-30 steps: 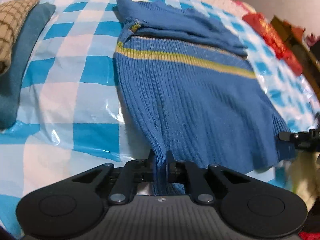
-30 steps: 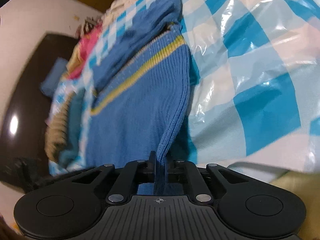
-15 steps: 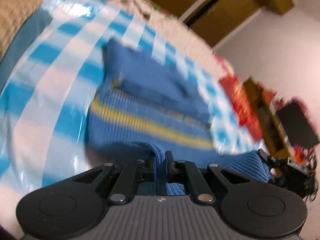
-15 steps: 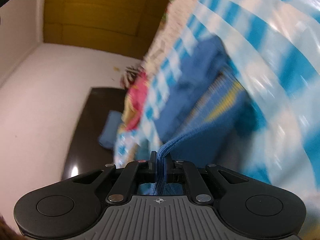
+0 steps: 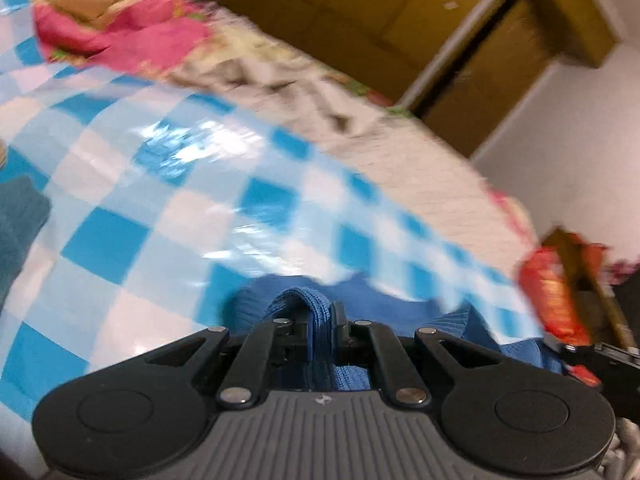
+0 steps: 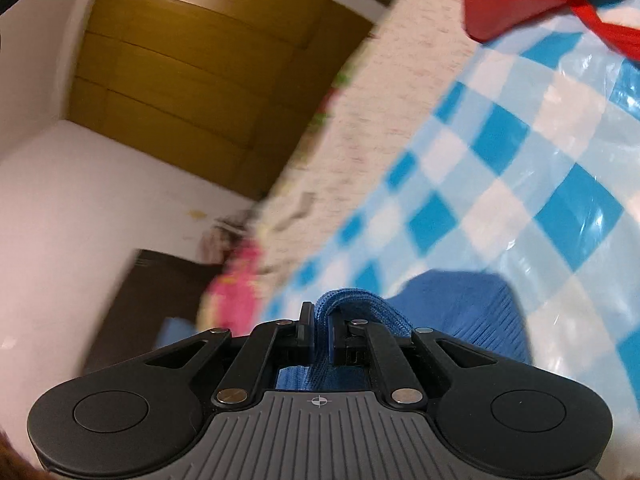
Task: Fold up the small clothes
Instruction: 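Grasp the sweater hem with the left gripper and lift it toward the collar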
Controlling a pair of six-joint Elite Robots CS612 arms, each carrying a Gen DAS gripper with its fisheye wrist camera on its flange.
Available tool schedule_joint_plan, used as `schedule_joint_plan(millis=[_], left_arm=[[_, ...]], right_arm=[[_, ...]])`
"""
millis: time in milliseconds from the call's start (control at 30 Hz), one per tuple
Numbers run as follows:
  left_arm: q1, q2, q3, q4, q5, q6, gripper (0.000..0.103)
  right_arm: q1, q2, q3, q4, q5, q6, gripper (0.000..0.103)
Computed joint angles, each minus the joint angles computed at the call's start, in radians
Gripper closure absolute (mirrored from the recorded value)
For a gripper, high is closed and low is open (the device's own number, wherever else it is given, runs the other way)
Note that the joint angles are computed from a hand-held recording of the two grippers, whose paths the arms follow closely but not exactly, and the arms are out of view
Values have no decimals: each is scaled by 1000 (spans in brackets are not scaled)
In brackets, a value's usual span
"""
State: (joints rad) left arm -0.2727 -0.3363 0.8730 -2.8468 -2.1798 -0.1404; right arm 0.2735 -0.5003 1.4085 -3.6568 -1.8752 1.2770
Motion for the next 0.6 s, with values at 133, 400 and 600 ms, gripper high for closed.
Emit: schedule_joint_plan(millis=[133, 400, 600], left_arm=[[5, 16, -4, -29, 30, -66, 81], [1, -23, 57, -88, 96, -96, 50], [5, -55, 109, -93, 104, -54, 49]], right_arm=[[-8, 14, -34, 114, 4, -28, 89], [12, -21, 30, 122, -69, -94, 72], [23, -51, 72, 151, -99, -125, 71]])
